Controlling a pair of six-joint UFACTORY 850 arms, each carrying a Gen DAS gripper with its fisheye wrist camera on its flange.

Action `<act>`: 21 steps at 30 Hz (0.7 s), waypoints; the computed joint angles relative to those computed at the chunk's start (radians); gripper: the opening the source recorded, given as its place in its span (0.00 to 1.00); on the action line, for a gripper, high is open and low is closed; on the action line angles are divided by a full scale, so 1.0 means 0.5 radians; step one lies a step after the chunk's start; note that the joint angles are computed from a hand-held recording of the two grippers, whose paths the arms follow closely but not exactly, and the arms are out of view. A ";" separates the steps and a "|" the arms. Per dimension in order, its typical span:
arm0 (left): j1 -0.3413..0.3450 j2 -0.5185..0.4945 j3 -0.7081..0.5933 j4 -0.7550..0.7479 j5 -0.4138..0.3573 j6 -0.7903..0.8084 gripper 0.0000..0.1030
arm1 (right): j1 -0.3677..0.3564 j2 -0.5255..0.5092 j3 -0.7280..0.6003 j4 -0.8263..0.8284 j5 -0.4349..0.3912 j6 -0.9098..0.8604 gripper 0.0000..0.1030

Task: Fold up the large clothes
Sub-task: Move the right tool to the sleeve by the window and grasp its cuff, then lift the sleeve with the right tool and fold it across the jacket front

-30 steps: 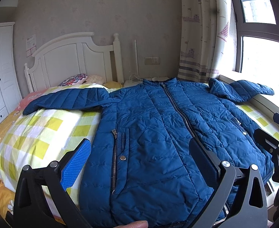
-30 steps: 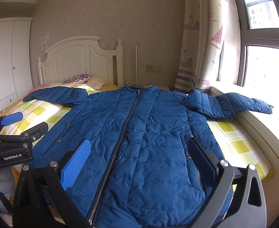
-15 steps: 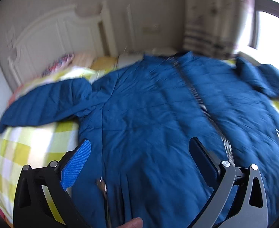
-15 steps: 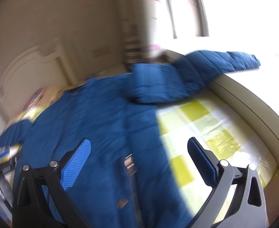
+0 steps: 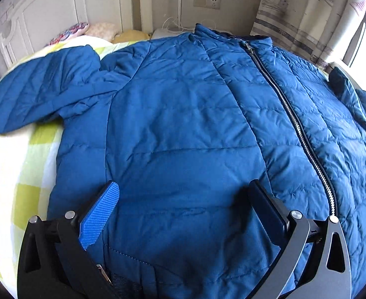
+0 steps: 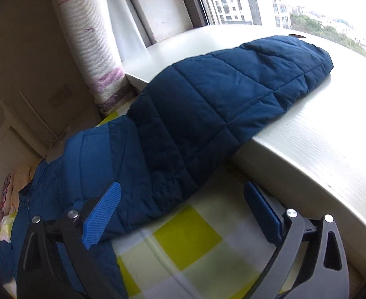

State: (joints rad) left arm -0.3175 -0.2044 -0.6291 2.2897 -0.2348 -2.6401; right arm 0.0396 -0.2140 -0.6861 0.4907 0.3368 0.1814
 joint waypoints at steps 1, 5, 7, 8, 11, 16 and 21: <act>-0.004 -0.003 -0.004 -0.050 0.002 0.049 0.96 | -0.023 -0.065 -0.060 0.005 -0.033 0.025 0.91; -0.010 -0.010 -0.017 -0.121 0.002 0.129 0.96 | -0.002 -0.170 -0.163 0.112 -0.037 -0.058 0.69; -0.006 -0.004 -0.010 -0.069 0.001 0.076 0.96 | 0.050 -0.157 -0.154 -0.038 0.069 0.044 0.24; -0.011 -0.005 -0.008 -0.083 -0.010 0.087 0.96 | 0.103 -0.118 -0.122 -0.027 0.164 0.029 0.16; -0.023 -0.003 -0.005 -0.124 -0.028 0.123 0.96 | 0.306 0.020 -0.049 -0.070 0.474 -0.041 0.11; -0.015 0.006 0.003 -0.041 -0.024 0.038 0.96 | 0.737 0.051 -0.165 -0.256 0.563 -0.323 0.11; -0.011 0.012 0.011 0.016 -0.025 -0.023 0.96 | 1.108 -0.258 -0.503 -0.071 0.269 -0.858 0.21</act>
